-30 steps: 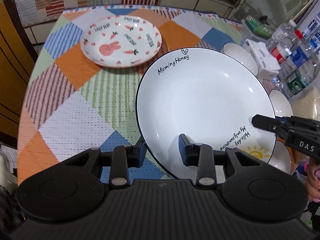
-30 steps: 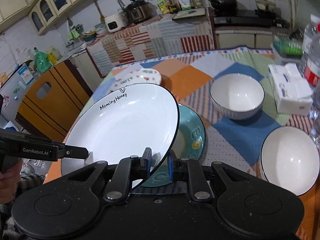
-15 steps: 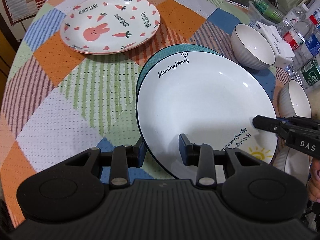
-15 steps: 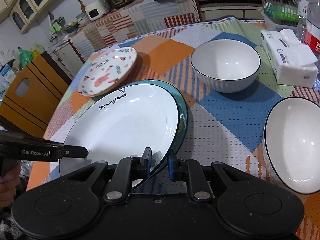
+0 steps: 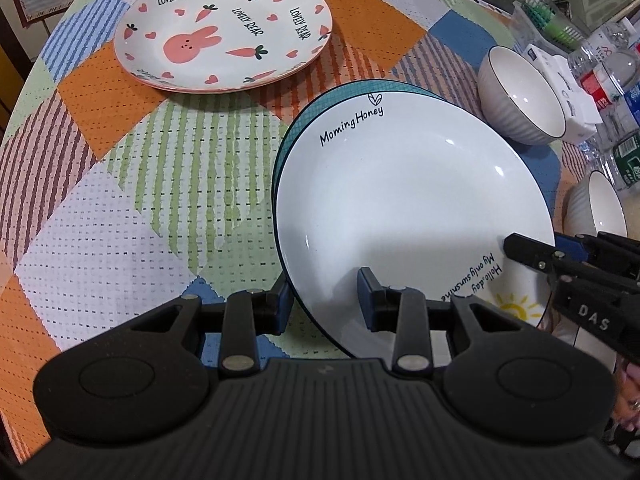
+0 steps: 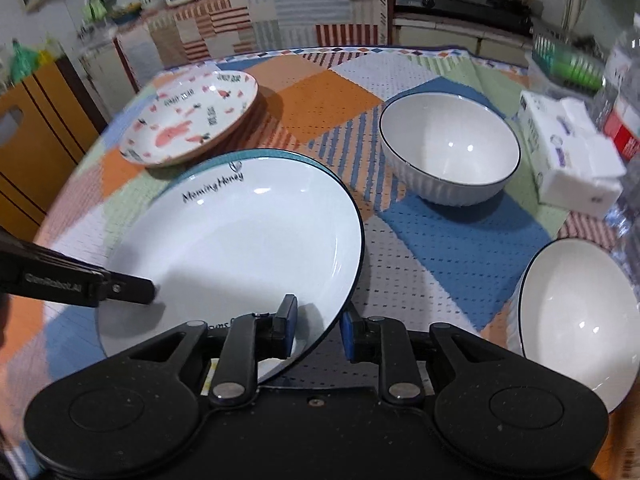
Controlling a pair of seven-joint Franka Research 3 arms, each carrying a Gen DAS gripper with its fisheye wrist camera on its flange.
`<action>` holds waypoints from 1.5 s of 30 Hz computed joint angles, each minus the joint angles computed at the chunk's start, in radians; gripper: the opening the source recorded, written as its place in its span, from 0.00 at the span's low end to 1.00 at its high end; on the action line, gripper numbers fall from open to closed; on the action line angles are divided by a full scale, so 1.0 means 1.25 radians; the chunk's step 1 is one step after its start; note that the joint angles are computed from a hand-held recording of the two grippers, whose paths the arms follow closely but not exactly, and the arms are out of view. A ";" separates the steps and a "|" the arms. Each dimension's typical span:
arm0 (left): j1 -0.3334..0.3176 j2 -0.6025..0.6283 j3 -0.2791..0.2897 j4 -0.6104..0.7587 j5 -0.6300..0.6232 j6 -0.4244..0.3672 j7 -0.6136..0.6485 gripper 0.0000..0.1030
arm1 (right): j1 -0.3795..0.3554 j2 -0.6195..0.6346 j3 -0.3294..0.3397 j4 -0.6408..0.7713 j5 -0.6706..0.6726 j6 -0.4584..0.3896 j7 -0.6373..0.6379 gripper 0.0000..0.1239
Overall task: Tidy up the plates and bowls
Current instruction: 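Open the left tool and lift it off the white plate, then reach the left tool to the bunny-print plate rim and close it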
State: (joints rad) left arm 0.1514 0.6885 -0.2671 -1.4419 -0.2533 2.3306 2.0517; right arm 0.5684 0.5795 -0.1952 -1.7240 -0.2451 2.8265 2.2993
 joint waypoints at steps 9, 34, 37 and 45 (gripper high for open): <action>0.008 -0.002 -0.003 0.008 -0.009 -0.015 0.008 0.30 | 0.028 0.036 -0.027 0.051 -0.050 -0.058 0.079 0.27; 0.020 -0.190 0.037 -0.049 -0.016 -0.022 0.137 0.34 | -0.081 -0.140 0.118 -0.008 0.025 0.036 -0.139 0.44; 0.024 -0.187 0.041 -0.015 -0.023 -0.054 0.142 0.36 | -0.084 -0.134 0.127 0.020 0.053 0.024 -0.202 0.46; 0.018 -0.139 0.056 0.089 0.001 -0.078 0.122 0.46 | -0.105 -0.072 0.154 0.141 0.138 0.017 -0.362 0.57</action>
State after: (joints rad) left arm 0.1736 0.5145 -0.1968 -1.3309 -0.2515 2.2326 2.2048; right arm 0.4373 0.4900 -0.0026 -1.5471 -0.0720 2.8474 1.8469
